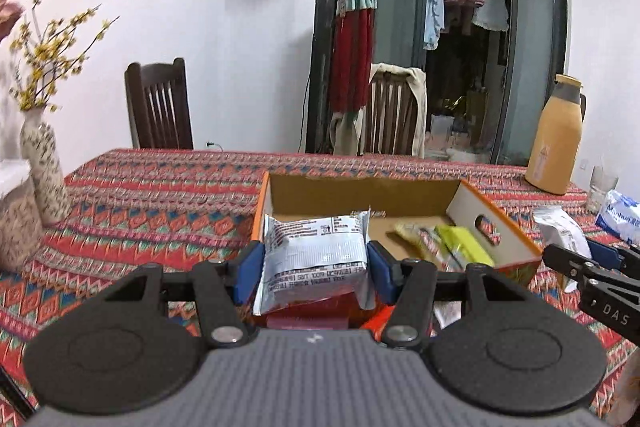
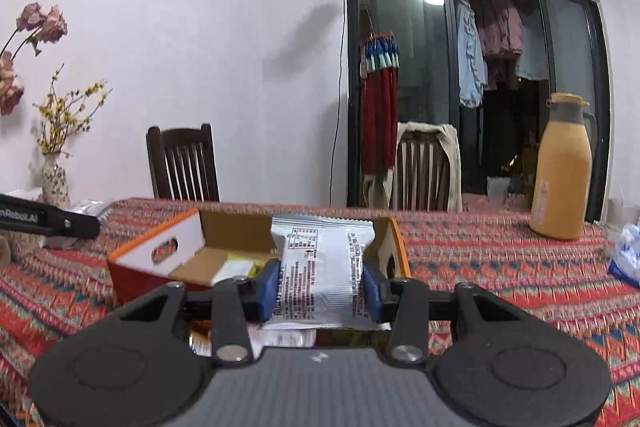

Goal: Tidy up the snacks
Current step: 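Lift both held packets and carry them over the orange box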

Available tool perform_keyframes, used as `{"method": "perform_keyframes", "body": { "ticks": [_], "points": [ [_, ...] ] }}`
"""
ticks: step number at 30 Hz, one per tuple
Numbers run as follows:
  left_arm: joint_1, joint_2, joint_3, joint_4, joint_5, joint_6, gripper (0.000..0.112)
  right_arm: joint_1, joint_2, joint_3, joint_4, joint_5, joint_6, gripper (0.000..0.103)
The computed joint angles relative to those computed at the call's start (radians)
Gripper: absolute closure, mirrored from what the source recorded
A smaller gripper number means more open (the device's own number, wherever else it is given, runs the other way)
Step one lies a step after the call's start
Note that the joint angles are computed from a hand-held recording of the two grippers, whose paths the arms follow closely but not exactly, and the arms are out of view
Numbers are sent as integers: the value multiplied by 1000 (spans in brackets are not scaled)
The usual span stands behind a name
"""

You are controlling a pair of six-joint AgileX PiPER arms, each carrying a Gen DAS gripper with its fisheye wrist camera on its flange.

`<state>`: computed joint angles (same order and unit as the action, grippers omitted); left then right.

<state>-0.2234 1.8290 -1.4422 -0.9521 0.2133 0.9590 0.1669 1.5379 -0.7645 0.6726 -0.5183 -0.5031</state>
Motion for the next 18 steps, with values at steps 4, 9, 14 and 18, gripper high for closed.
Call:
{"method": "perform_keyframes", "body": {
  "ticks": [4, 9, 14, 18],
  "points": [
    [-27, 56, -109, 183, 8, -195, 55, -22, 43, -99, -3, 39, -22, 61],
    [-57, 148, -279, 432, 35, -465, 55, -45, 128, -266, 33, 99, -85, 61],
    [-75, 282, -517, 636, 119, -696, 55, -64, 225, -428, 111, 160, -184, 61],
    [-88, 435, -773, 786, 231, -854, 55, -82, 312, -553, 218, 221, -294, 61]
  ]
}}
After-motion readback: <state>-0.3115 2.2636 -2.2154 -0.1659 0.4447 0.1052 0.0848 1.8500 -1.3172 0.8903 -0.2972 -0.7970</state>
